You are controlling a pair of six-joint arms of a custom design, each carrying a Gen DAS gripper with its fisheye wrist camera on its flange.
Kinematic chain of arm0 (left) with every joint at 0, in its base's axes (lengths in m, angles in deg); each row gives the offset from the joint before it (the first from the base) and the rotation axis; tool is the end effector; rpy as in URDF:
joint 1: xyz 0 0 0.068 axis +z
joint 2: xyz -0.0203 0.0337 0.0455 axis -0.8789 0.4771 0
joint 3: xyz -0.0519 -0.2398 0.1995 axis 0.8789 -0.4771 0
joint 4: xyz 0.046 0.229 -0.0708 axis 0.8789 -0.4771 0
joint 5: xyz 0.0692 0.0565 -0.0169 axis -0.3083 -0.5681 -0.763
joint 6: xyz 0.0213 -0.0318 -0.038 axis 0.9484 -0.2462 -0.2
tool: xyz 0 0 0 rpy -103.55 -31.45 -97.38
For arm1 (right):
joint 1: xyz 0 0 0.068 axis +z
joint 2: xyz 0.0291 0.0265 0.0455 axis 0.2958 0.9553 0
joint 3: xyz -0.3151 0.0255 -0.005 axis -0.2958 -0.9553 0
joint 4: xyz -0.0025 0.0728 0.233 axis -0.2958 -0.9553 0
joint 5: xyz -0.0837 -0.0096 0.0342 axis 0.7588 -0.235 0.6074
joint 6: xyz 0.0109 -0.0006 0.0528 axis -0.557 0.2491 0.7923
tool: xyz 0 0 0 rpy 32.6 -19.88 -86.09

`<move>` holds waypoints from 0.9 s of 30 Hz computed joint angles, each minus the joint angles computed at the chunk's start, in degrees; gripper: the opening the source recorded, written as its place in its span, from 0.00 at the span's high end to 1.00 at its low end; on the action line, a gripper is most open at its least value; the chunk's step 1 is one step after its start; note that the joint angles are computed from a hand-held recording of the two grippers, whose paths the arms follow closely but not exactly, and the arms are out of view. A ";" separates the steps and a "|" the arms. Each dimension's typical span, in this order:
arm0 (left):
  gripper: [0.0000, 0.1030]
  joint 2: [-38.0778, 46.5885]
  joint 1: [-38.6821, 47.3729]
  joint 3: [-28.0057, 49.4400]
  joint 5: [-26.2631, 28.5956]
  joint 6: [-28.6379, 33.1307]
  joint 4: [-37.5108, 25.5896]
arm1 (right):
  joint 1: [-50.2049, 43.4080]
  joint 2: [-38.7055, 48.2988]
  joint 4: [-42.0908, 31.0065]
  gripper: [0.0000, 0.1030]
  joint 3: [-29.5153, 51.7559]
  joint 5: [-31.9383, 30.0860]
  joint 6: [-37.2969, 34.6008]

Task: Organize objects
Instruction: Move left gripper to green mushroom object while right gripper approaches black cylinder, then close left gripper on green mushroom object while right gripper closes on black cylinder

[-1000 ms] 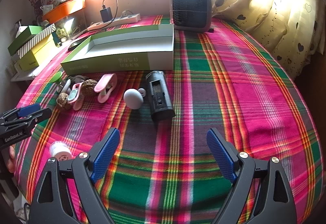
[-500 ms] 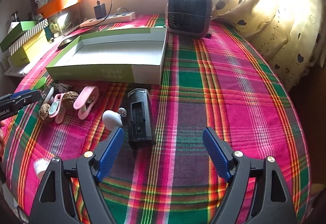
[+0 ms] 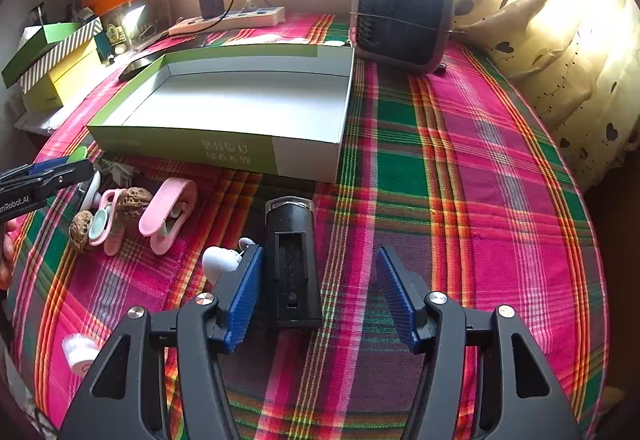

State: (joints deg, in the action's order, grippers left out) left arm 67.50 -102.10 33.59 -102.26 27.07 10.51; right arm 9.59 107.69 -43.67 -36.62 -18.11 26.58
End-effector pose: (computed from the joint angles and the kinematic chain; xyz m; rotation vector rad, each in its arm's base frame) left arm 0.2444 -0.1857 0.1303 -0.4876 2.4070 0.0112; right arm 0.3158 -0.0286 0.1405 -0.7233 2.4163 0.2222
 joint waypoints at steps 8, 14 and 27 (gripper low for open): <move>0.42 1.10 1.64 0.27 1.41 0.56 1.42 | 0.43 0.80 -0.58 0.55 1.21 -0.36 0.69; 0.57 1.18 1.75 0.71 1.67 1.10 1.61 | 0.37 0.74 -0.89 0.68 1.38 -0.91 1.06; 0.69 0.91 1.56 1.34 1.40 1.43 0.40 | 0.24 0.49 0.12 0.72 0.58 -1.20 2.41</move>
